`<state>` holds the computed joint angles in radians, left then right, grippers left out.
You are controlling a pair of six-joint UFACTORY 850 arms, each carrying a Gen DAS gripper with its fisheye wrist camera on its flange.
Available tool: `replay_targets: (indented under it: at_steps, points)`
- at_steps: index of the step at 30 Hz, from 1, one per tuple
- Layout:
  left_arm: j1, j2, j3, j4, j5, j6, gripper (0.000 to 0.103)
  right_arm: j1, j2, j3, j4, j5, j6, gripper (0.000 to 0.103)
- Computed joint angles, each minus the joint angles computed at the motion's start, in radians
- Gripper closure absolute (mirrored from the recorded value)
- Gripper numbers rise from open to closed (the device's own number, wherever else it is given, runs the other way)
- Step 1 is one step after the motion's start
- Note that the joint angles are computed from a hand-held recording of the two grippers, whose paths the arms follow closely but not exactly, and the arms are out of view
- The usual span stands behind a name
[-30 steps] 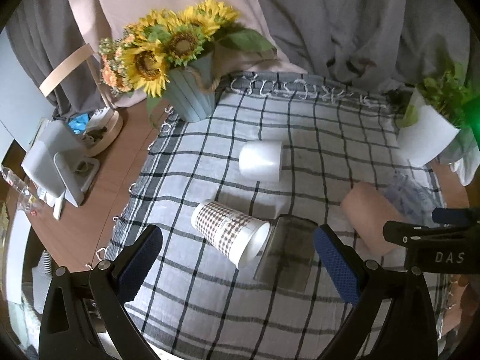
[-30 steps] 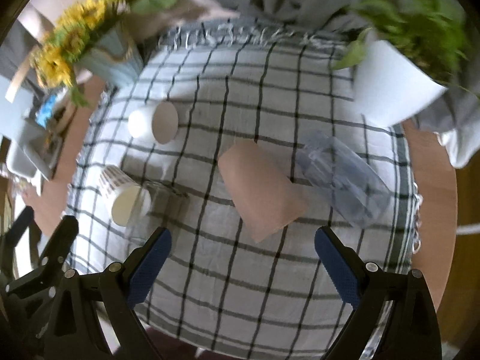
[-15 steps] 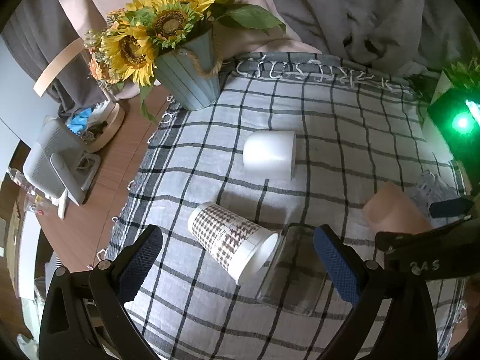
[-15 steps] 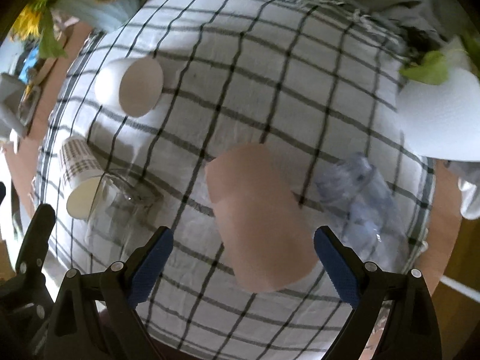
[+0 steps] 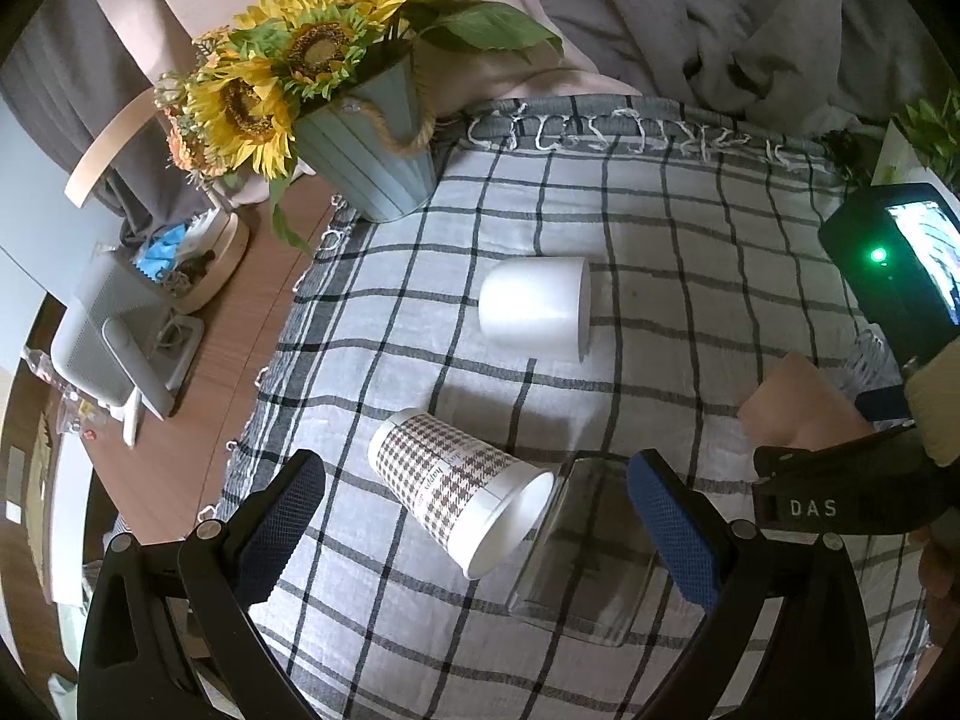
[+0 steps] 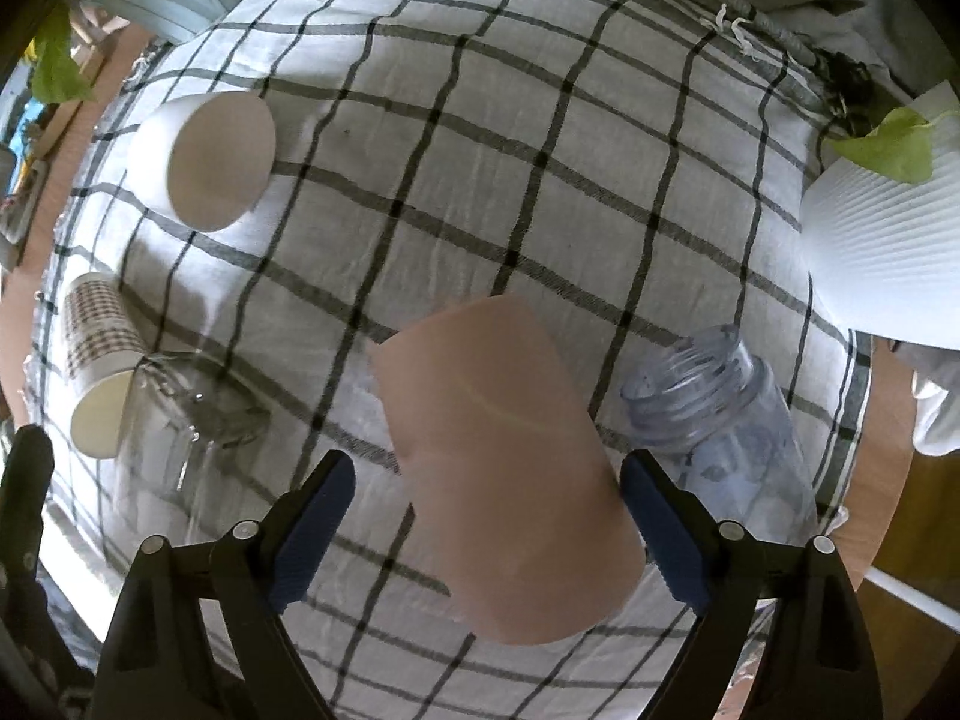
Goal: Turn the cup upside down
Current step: 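Move the right gripper to the tan-pink cup lying on its side and close on it, then lift the tan-pink cup with the right gripper toward the left gripper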
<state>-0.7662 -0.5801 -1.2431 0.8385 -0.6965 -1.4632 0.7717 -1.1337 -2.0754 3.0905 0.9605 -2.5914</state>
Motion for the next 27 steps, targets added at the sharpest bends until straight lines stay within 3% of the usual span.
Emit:
replay_targets:
  at_steps: [8, 13, 20, 27]
  points:
    - [0.002, -0.005, 0.002, 0.009, -0.014, 0.002, 0.000, 0.000, -0.110, -0.151, -0.002, 0.081, -0.009, 0.025]
    - [0.009, -0.001, 0.012, 0.002, -0.004, 0.012, 0.000, 0.009, -0.140, -0.195, -0.011, 0.079, 0.026, 0.027]
    - [0.005, 0.033, 0.056, 0.026, 0.027, 0.007, 0.000, 0.015, -0.072, -0.082, -0.011, -0.006, 0.083, 0.027]
    - [0.007, 0.101, 0.137, 0.051, 0.098, 0.017, 0.000, 0.036, 0.124, 0.205, -0.020, -0.202, 0.246, 0.027]
